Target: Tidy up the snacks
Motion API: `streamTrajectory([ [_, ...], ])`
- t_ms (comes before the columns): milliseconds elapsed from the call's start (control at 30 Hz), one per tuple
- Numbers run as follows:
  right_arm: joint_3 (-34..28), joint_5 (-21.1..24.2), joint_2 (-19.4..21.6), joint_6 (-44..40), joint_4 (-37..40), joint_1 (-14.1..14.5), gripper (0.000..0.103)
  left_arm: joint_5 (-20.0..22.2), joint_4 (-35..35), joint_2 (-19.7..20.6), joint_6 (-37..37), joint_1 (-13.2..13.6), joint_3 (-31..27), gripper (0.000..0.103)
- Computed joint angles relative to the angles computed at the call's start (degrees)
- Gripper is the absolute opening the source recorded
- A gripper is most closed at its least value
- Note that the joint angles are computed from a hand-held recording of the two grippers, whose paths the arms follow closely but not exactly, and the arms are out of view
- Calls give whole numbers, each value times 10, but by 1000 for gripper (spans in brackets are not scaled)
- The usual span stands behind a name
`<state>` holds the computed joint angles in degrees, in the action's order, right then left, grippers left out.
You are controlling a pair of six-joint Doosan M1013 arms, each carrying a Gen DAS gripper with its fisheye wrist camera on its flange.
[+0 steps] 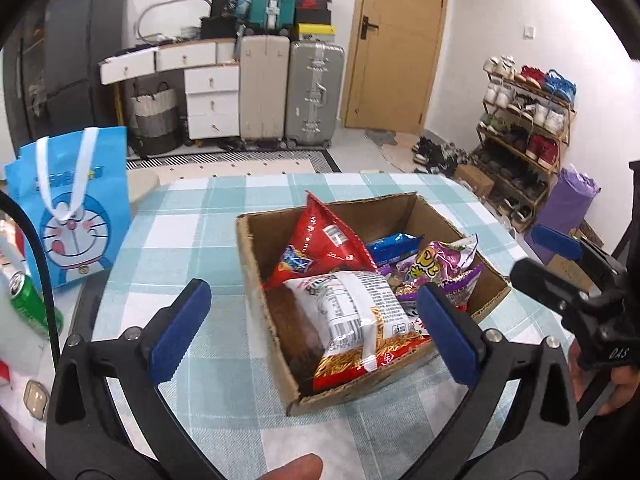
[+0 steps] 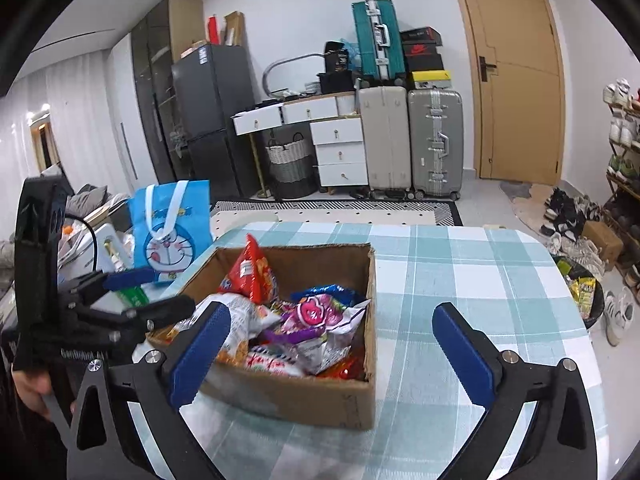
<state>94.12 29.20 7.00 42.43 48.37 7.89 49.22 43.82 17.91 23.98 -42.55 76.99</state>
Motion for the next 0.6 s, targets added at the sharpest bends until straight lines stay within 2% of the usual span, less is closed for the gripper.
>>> streamTrajectory([
  [133, 28, 0, -18, -81, 70, -6, 103, 3, 55, -18, -50, -19, 27, 102],
  [600, 102, -5, -63, -249, 224, -26, 103, 26, 186, -59, -161, -76, 111, 102],
])
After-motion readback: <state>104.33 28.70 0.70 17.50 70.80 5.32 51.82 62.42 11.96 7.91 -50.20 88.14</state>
